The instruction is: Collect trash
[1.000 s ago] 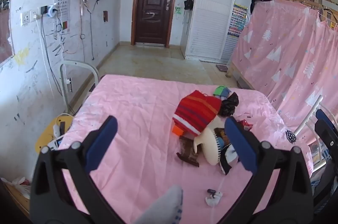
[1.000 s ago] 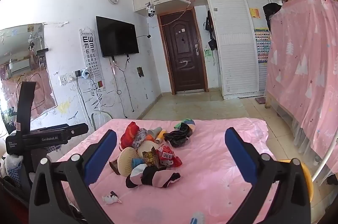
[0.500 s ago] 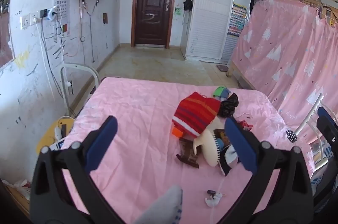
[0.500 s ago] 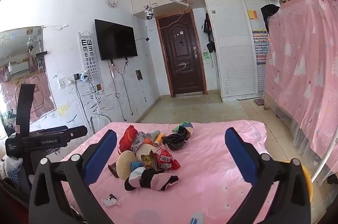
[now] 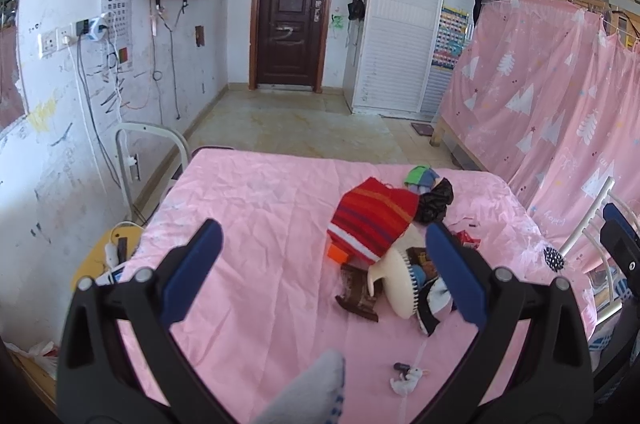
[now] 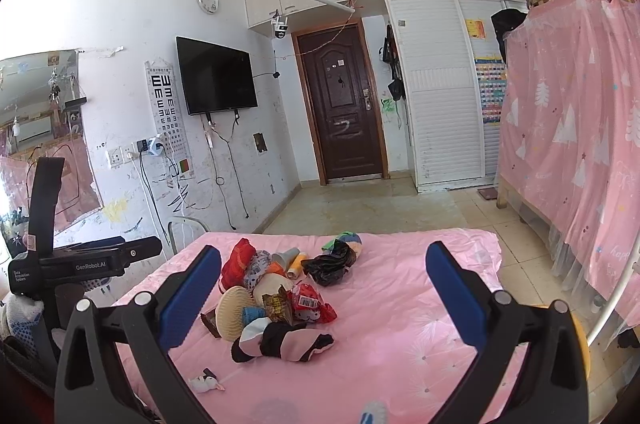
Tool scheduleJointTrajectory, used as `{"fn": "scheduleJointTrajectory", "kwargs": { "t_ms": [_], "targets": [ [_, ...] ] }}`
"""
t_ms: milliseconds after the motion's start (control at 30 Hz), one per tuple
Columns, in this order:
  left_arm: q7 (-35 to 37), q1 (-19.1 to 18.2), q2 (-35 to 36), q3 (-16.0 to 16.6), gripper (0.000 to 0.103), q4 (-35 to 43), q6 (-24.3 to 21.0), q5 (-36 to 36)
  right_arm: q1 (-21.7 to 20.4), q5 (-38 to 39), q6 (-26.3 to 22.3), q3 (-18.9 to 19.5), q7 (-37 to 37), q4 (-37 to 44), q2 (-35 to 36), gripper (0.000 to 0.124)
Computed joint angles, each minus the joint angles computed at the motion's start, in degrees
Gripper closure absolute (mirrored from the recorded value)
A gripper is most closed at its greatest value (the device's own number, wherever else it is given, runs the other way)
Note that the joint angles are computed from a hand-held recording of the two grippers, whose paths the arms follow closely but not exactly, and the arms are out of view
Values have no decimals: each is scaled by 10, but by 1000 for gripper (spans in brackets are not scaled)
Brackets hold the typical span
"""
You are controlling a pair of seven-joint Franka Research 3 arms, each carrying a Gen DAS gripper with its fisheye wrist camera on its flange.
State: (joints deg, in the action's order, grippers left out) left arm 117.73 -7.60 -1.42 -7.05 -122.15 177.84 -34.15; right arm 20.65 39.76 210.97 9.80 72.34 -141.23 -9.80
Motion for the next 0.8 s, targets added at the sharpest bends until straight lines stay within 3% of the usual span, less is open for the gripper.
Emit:
{"fn": "scheduleJointTrajectory", "kwargs": {
  "t_ms": [800],
  "targets": [
    [3,1,0,0,6,0,-1,0,0,-19,0,-3,17,-4,0,31]
  ]
}}
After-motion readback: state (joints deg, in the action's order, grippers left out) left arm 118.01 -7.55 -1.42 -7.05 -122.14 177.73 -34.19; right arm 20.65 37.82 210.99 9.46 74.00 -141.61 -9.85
